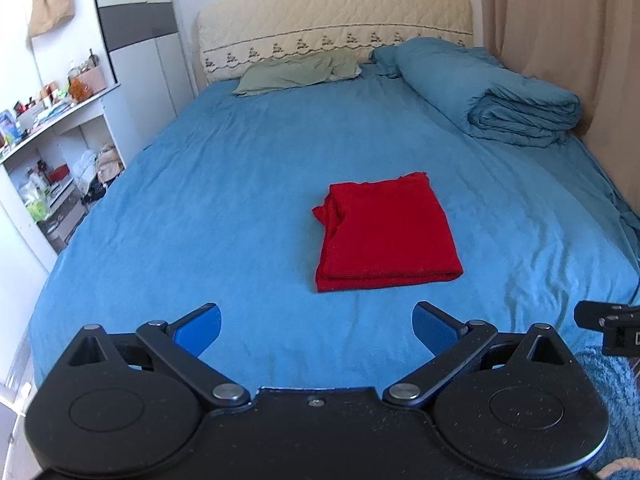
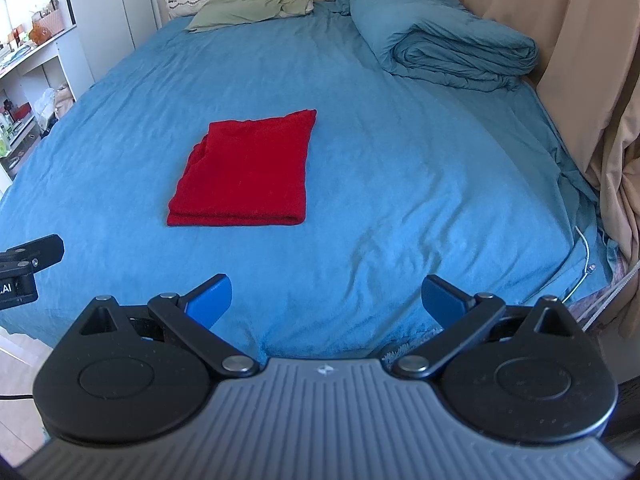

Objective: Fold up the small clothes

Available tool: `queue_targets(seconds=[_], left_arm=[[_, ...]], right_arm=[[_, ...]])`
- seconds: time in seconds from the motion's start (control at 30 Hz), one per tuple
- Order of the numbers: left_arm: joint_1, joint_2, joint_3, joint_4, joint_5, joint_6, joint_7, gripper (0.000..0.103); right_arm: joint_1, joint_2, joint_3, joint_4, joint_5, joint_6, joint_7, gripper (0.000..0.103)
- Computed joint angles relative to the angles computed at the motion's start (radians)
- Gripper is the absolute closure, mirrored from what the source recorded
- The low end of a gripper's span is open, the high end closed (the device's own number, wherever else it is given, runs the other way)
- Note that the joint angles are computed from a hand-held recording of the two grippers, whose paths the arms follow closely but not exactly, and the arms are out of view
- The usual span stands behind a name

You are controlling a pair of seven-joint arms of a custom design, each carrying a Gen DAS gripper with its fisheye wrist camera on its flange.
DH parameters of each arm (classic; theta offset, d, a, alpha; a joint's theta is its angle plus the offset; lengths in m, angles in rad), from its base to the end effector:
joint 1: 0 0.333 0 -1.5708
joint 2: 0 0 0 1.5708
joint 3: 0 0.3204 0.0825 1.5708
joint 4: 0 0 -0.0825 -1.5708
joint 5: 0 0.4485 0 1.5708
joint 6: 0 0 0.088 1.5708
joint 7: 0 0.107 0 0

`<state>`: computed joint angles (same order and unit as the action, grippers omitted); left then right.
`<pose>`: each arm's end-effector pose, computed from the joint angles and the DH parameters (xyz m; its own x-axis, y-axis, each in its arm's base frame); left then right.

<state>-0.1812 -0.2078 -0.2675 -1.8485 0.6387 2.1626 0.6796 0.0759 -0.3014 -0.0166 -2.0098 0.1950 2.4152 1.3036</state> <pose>0.5447 -0.2527 0.6699 0.2546 -0.9599 -0.1174 -0.6831 -0.0925 -0.7244 0.5747 0.0340 0.6595 0.2334 -0.9721 -0.0222 -0.7303 -0.1602 -0.6641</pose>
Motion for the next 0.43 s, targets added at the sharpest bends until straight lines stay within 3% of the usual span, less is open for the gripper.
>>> queue_targets(seconds=[0.27,0.43], left_arm=[[0.0,-0.012,0.014,-0.024,-0.05,0.057,0.012,0.0],[0.008,-0.015,0.002,-0.024,-0.021,0.055,-0.005,0.0]], right_arm=[[0.001,-0.003,0.002,-0.004,-0.001,0.0,0.007,0.0],[0.003,-0.003,0.002,-0.005,-0.001,0.002,0.008,0.0]])
